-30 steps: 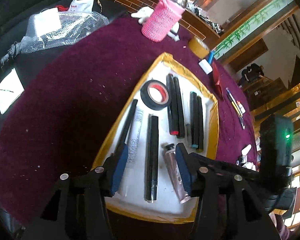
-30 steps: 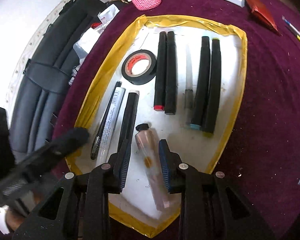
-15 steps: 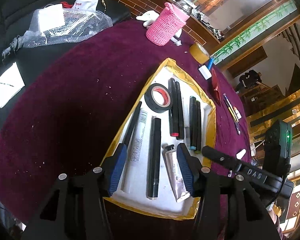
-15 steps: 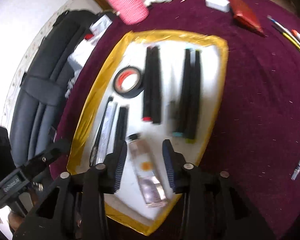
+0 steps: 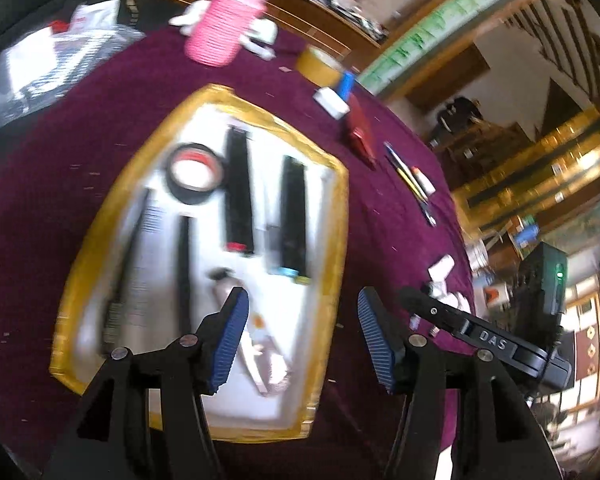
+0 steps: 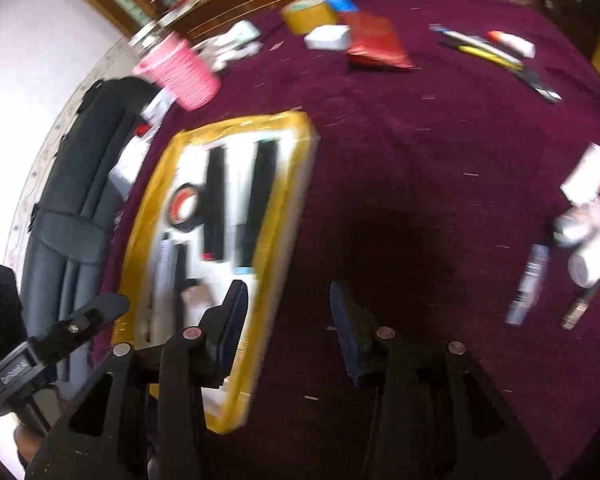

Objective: Organize objects
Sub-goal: 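Open both tools and move them back to the pile, then grasp the pink fluffy puff with the right tool while left reaches for a black pen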

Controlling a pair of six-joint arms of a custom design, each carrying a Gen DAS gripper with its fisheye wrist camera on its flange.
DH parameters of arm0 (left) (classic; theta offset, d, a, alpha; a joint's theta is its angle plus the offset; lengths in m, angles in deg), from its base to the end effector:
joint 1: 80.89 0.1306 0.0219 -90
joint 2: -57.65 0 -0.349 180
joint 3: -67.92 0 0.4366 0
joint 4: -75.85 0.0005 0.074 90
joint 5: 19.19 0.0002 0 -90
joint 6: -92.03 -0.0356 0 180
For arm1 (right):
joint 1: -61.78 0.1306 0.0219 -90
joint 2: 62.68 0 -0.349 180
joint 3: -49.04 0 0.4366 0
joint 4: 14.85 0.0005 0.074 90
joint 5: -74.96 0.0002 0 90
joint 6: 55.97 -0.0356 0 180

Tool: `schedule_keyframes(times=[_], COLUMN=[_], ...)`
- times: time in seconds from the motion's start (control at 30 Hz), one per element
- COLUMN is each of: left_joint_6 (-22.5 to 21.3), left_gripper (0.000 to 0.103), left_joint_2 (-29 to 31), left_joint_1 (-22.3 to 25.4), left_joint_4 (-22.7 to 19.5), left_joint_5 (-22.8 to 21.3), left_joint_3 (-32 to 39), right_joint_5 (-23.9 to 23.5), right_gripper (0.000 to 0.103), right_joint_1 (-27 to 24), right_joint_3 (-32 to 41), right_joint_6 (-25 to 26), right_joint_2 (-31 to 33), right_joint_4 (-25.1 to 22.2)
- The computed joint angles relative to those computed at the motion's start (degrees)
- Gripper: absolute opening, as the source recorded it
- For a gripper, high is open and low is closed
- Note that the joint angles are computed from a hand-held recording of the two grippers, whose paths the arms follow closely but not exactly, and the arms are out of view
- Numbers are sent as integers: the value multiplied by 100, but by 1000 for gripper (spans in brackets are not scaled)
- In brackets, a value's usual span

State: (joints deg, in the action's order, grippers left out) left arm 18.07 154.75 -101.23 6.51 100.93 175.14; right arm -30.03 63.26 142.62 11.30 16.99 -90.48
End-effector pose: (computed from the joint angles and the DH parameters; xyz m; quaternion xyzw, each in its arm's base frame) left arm 0.5077 -0.2078 0.4635 0.1038 0.9278 -0.3180 0.1653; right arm 0.4339 0.0199 0.4834 0.1459 0.9508 0.1745 0.2103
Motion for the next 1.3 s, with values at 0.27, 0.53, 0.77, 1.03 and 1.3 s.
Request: schedule_keyframes(times=[0.27, 0.53, 0.77, 1.03, 1.3], left_joint_6=[4, 226, 311, 553, 526], left_gripper=[51, 51, 51, 51, 51], left_joint_2=[106, 273, 498, 647, 900], left_joint_1=[-767, -1577, -2244, -2525, -2782], left_joint_4=[-159, -291, -363, -338, -302], left_joint_5=[-134, -592, -886, -1131, -1210], left_joint_3=[188, 345, 550, 687, 941], right_joint_5=[184, -12, -85, -170, -31], right_gripper=[41, 42, 42, 43, 57], right_joint_1=[-1996, -3652, -3844, -3775, -3650], right_joint_3=[-549, -316, 31, 221, 384], right_joint_6=[321, 1421, 2551, 3173, 3402], right_joint_2=[-665, -322, 204, 670, 959], right_joint_4=[-300, -602, -626, -623, -544])
